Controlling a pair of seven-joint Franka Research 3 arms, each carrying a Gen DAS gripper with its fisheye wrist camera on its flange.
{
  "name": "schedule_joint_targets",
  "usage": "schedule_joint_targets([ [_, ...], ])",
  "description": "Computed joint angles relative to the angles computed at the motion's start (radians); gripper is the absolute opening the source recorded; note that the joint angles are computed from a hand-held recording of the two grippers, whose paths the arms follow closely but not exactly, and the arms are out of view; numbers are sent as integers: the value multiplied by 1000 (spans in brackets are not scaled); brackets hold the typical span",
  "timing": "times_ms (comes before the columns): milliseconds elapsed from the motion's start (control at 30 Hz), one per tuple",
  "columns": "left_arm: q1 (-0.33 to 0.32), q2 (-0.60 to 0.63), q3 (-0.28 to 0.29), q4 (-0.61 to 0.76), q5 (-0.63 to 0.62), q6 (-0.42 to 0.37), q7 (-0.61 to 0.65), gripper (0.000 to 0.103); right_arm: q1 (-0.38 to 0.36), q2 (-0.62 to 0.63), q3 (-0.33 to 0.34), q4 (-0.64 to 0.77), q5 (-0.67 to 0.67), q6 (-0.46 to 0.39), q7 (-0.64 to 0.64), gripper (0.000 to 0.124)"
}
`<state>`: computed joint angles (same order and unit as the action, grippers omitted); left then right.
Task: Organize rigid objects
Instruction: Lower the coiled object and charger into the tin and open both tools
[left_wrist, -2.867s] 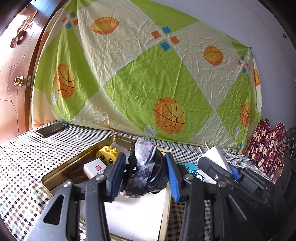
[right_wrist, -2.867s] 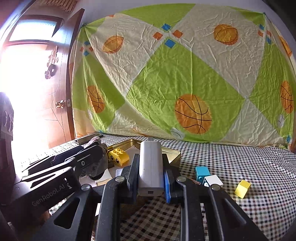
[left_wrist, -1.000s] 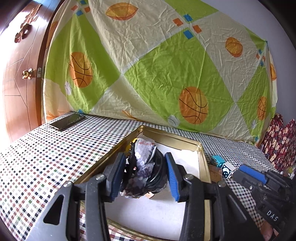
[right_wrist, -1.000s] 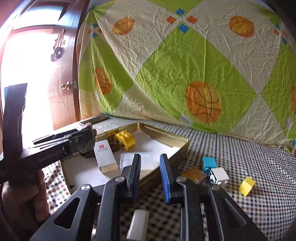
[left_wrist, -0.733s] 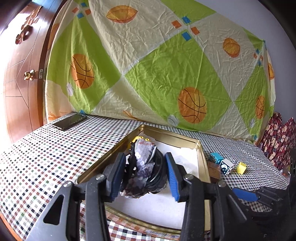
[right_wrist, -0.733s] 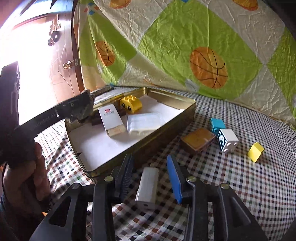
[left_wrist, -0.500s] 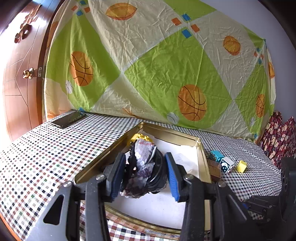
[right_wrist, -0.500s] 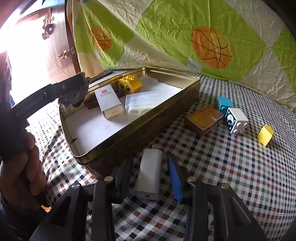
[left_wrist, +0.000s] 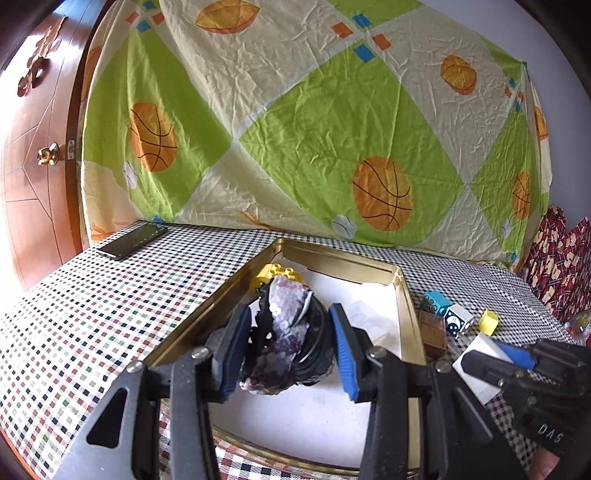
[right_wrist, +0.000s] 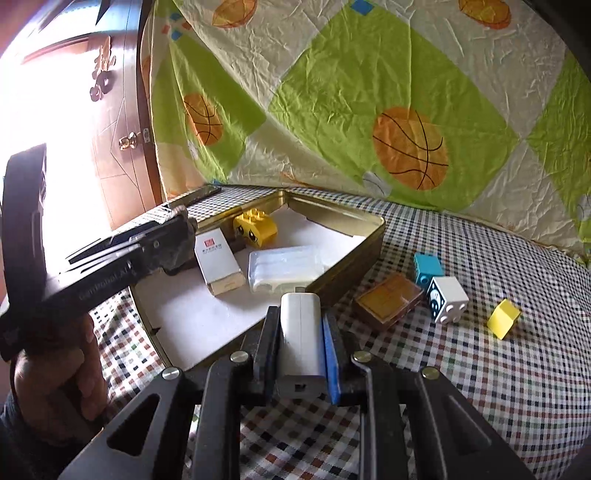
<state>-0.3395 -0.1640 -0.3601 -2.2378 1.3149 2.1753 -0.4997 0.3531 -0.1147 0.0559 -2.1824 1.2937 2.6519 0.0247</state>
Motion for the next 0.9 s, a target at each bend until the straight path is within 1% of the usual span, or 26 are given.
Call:
schedule_joint_targets([
  [200, 17, 7, 25, 12, -27, 67, 49, 42, 20, 40, 21, 81, 32, 12, -16, 23],
  [300, 30, 12, 36, 19, -48, 103, 87, 42, 23, 78, 34, 126, 13, 9, 18, 23],
  [367, 38, 16, 43, 23, -60, 129, 112, 42, 26, 108, 46, 156, -3, 22, 36, 23],
  [467, 52, 25, 53, 31, -87, 166, 145, 43, 24, 162, 60, 206, -70, 18, 113, 23],
  [600, 60, 43, 54, 47, -110, 166, 191, 43, 20, 220, 83, 254, -123, 36, 169, 23],
  [633, 61, 49, 55, 52, -116, 165, 202, 43, 14, 231, 88, 265, -117, 29, 172, 23],
  [700, 59, 58, 55, 61, -128, 151, 220, 45, 5, 248, 102, 282, -56, 54, 148, 24],
  [733, 58, 57, 54, 60, -123, 145, 215, 48, -1, 255, 107, 289, -26, 58, 133, 26],
  [767, 56, 56, 51, 59, -118, 137, 209, 55, -11, 256, 109, 294, 6, 44, 116, 29],
  [800, 53, 53, 47, 58, -108, 123, 198, 59, -22, 256, 111, 296, 51, 29, 86, 40],
  [833, 49, 48, 42, 55, -98, 106, 184, 67, -30, 254, 111, 296, 96, 19, 54, 55],
  [867, 45, 44, 37, 53, -86, 86, 165, 75, -39, 252, 107, 295, 134, 3, 31, 62],
  [900, 42, 36, 31, 47, -70, 73, 144, 79, -52, 250, 100, 294, 170, -35, 14, 70],
])
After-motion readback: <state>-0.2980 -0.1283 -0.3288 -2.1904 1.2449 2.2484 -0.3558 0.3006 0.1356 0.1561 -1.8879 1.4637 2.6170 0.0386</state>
